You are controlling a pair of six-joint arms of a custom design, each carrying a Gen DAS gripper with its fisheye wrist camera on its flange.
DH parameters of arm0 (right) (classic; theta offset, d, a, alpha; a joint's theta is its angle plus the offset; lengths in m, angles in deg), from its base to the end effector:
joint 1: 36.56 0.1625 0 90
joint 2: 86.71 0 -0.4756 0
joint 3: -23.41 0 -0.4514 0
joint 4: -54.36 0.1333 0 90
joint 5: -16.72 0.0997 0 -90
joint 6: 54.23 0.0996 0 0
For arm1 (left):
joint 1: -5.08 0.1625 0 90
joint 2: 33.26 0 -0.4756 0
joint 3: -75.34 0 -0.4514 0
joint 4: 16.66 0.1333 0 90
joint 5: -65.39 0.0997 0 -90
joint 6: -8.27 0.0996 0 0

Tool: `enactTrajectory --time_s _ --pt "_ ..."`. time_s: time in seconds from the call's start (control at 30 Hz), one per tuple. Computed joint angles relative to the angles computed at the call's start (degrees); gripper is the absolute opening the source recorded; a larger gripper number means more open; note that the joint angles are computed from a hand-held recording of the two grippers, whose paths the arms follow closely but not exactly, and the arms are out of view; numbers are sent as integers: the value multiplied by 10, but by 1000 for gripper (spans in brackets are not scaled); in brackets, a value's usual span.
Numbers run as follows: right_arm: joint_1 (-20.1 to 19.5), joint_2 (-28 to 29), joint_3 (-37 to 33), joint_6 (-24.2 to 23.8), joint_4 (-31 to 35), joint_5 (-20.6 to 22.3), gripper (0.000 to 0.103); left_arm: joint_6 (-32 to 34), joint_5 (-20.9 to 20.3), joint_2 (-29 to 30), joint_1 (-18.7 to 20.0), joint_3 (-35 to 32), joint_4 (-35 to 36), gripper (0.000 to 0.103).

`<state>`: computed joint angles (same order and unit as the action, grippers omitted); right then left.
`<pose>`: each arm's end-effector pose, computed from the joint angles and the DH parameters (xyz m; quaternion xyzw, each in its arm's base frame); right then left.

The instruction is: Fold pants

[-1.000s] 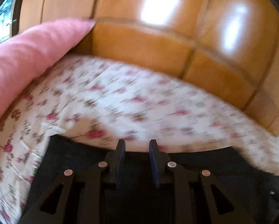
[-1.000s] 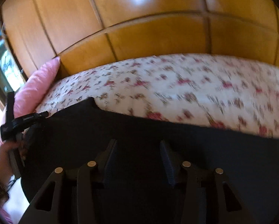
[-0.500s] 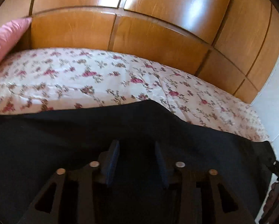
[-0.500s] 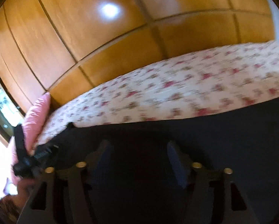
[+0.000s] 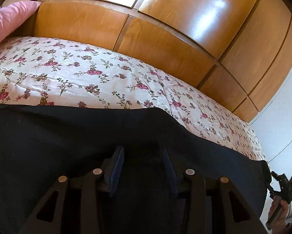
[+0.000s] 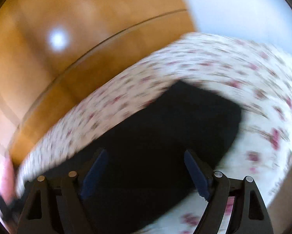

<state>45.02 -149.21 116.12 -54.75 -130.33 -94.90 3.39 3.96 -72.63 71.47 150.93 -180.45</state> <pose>-0.0122 -0.7424 0.4073 -0.1570 -0.8219 0.5100 0.1990 -0.1803 -0.8643 0.1889 0.0709 0.9182 -0.3599 0.1496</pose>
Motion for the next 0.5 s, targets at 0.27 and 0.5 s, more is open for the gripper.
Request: enactTrajectory --time_s 0.27,0.5 --pt "-48 -37 38 153 -58 32 83 -1 -3 -1 1 1 -1 42" --pt "-85 -36 34 164 -52 178 80 -4 -5 -2 1 3 -3 42"
